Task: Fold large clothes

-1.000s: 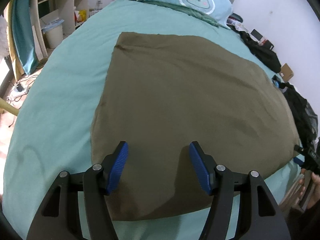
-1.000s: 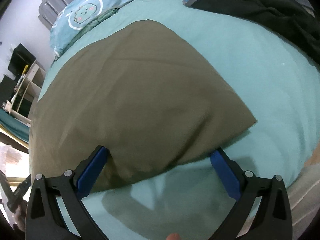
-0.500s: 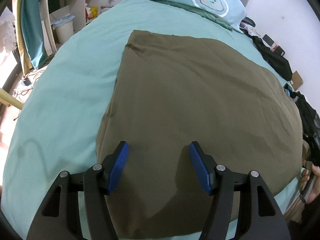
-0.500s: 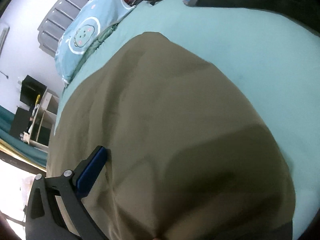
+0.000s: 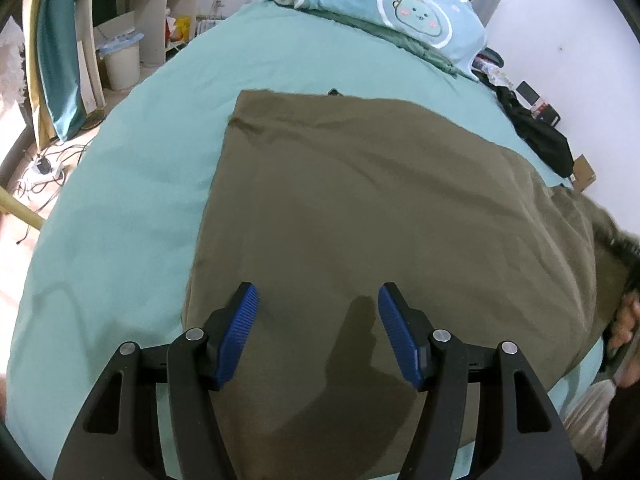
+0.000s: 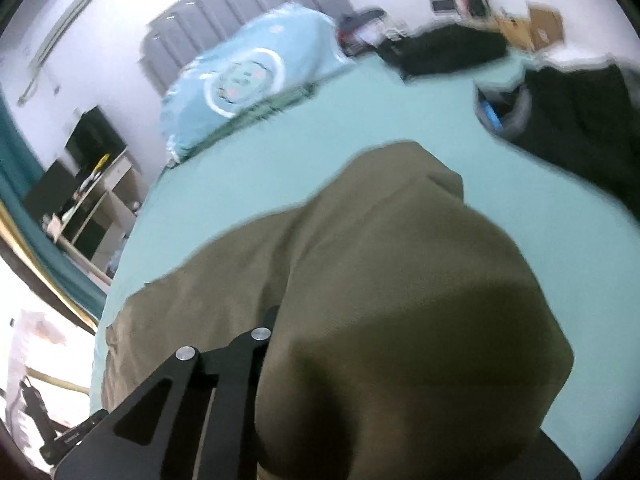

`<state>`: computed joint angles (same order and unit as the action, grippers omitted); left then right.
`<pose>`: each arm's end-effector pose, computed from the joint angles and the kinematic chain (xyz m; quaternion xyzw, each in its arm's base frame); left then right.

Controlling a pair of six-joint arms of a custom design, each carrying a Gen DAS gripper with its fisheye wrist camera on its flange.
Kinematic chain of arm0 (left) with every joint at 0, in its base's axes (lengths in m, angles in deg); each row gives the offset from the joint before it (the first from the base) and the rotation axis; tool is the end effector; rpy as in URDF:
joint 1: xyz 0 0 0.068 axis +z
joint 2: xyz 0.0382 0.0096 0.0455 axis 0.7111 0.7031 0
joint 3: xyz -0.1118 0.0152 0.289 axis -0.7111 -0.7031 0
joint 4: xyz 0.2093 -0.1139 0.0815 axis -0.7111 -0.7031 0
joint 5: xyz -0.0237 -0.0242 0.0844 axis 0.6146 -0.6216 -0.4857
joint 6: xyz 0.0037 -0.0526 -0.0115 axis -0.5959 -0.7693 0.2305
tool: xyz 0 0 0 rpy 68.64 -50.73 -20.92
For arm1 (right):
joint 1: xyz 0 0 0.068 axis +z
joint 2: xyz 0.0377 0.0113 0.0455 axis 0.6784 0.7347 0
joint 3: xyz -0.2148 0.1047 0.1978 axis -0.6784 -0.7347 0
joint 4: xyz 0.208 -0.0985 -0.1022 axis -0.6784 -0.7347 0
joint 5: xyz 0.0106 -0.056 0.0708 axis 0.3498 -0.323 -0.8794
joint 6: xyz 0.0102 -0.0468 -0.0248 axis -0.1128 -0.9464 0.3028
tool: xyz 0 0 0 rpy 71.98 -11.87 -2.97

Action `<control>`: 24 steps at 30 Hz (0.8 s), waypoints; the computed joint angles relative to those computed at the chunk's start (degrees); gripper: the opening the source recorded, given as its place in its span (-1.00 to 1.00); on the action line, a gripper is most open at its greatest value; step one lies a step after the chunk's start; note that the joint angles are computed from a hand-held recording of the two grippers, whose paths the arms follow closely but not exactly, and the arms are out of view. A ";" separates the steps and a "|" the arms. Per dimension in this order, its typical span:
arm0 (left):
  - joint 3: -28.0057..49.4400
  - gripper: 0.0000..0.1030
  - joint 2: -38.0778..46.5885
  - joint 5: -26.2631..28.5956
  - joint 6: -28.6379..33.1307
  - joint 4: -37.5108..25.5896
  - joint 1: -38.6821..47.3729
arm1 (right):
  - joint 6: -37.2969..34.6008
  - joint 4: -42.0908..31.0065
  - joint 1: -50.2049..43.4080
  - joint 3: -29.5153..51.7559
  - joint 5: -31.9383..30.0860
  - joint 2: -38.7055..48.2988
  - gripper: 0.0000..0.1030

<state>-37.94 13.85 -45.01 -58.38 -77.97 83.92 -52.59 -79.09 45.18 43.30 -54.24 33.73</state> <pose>0.2029 0.1393 0.1888 -0.0717 0.9486 -0.1223 0.2830 0.2553 0.0132 0.2688 0.1817 0.8916 0.1345 0.3925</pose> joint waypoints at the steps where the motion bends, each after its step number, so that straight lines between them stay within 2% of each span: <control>1: 0.51 0.30 -0.17 0.40 0.56 -0.67 0.37 | -0.13 -1.94 3.25 2.98 3.03 -0.02 -0.72; 7: 3.77 0.30 -0.01 2.54 3.61 -4.35 4.24 | -3.65 -10.16 22.72 20.76 17.16 6.36 -0.74; 12: 9.65 0.30 2.93 6.99 5.49 -9.61 10.41 | -6.77 -14.36 37.53 33.44 23.97 15.91 -0.76; 19: 20.91 0.30 10.72 11.05 6.44 -15.37 22.00 | -8.91 -16.41 52.80 49.03 23.84 35.76 -0.80; 24: 30.01 0.30 19.41 11.57 3.92 -18.76 29.26 | -5.96 -20.01 57.97 56.41 17.93 49.31 -0.79</control>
<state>-7.93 33.25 -33.44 -54.46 -96.73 113.19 -58.55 -99.10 103.14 99.70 -36.32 83.03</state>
